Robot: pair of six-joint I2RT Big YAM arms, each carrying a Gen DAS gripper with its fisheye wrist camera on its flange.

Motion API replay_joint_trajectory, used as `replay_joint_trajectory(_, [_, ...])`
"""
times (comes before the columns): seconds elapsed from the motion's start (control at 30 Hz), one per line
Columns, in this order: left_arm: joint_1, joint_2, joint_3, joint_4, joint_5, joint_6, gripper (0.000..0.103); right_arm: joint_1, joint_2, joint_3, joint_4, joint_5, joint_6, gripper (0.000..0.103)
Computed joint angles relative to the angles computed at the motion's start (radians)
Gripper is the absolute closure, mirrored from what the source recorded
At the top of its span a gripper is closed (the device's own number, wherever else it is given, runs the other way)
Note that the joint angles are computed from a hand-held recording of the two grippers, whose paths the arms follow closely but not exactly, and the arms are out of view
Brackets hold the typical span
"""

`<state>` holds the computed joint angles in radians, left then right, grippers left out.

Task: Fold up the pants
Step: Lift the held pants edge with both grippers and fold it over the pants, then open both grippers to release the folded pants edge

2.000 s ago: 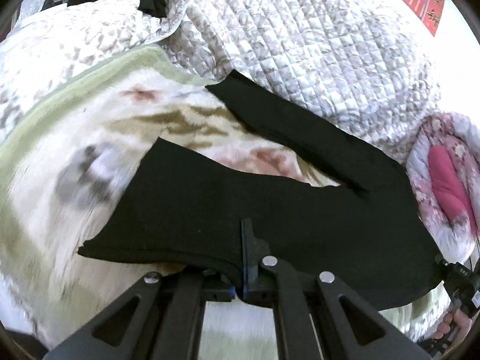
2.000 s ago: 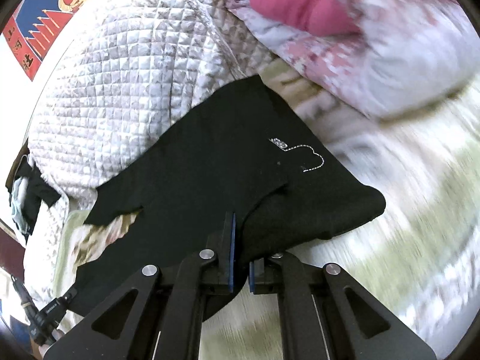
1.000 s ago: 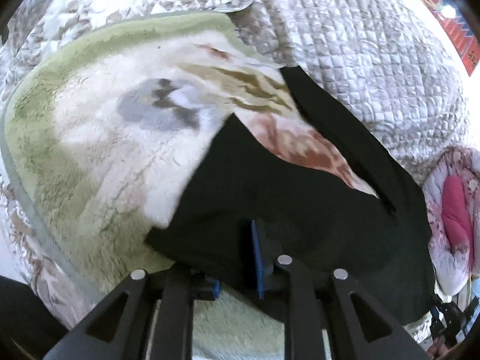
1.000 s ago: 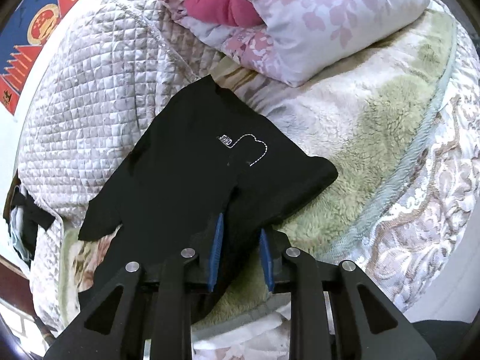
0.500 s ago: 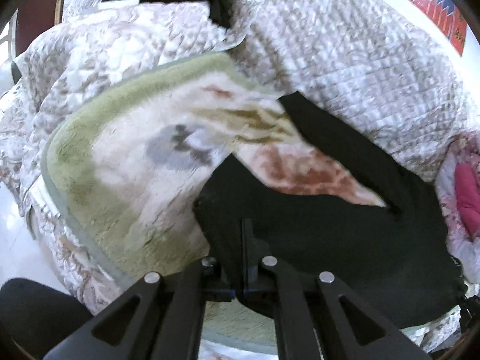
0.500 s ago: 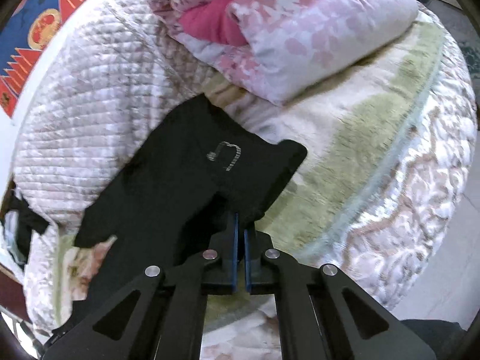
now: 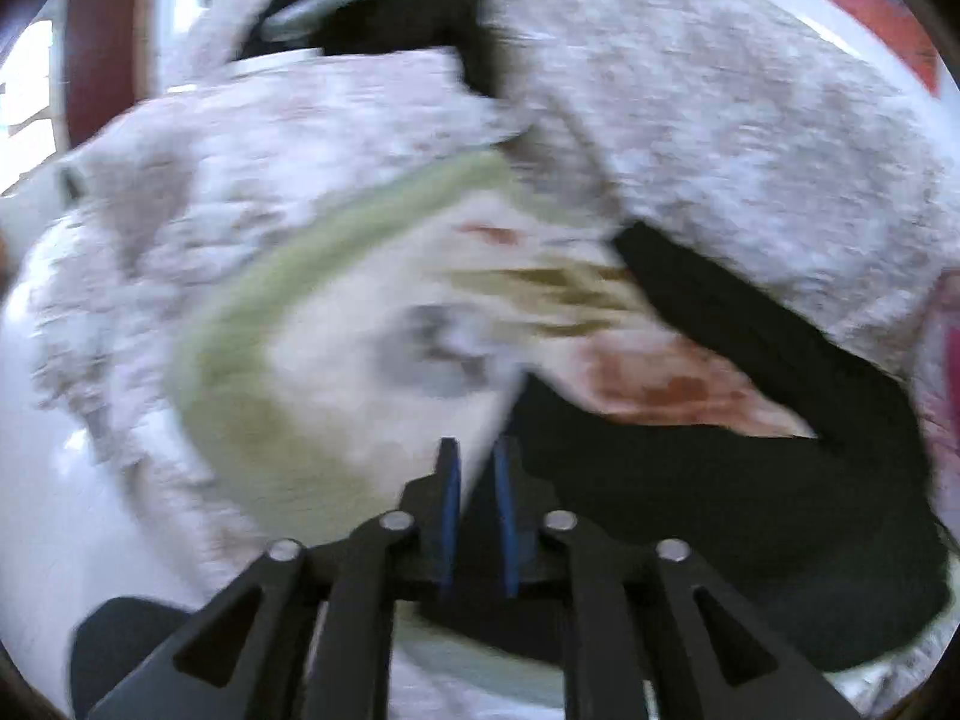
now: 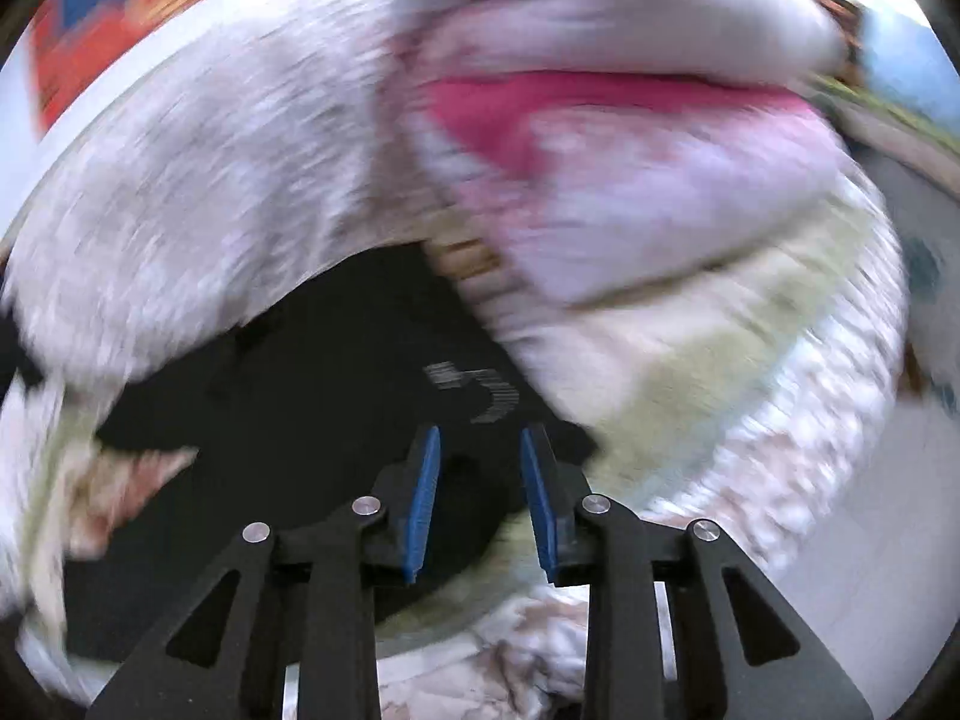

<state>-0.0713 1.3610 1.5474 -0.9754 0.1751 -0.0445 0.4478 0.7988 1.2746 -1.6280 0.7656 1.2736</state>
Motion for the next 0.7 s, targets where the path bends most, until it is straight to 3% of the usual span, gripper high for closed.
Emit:
replay_joint_trajectory(0.1, [-0.056,0.026,0.025,-0.047,0.152,0.080,0.068,-0.053,0.035,-0.016,0.133,-0.082,-0.203,0.074])
replay_joint_trajectory(0.2, [-0.121,0.036,0.017,-0.082,0.187,0.154,0.067,-0.110,0.067,-0.041,0.147,-0.175,-0.253,0.074])
replay_joint_trajectory(0.3, [-0.157,0.053,0.005,-0.155,0.244,0.214,0.067,-0.178,0.062,-0.085,0.149,-0.291,-0.247,0.074])
replay_joint_trajectory(0.33, [-0.169,0.050,-0.014,-0.157,0.220,0.228,0.067,-0.189,0.047,-0.098,0.160,-0.303,-0.242,0.074])
replay_joint_trajectory(0.37, [-0.182,0.042,-0.038,-0.148,0.172,0.231,0.067,-0.177,0.043,-0.094,0.151,-0.284,-0.230,0.074])
replay_joint_trajectory(0.5, [-0.200,0.001,-0.087,-0.094,0.126,0.262,0.066,-0.096,0.073,-0.048,0.047,-0.160,-0.175,0.071])
replay_joint_trajectory(0.6, [-0.222,-0.008,-0.083,-0.084,0.104,0.261,0.066,-0.029,0.067,-0.037,0.092,-0.116,-0.197,0.070])
replay_joint_trajectory(0.7, [-0.237,-0.001,-0.063,-0.069,0.106,0.265,0.065,-0.029,0.087,-0.028,0.134,-0.113,-0.251,0.066])
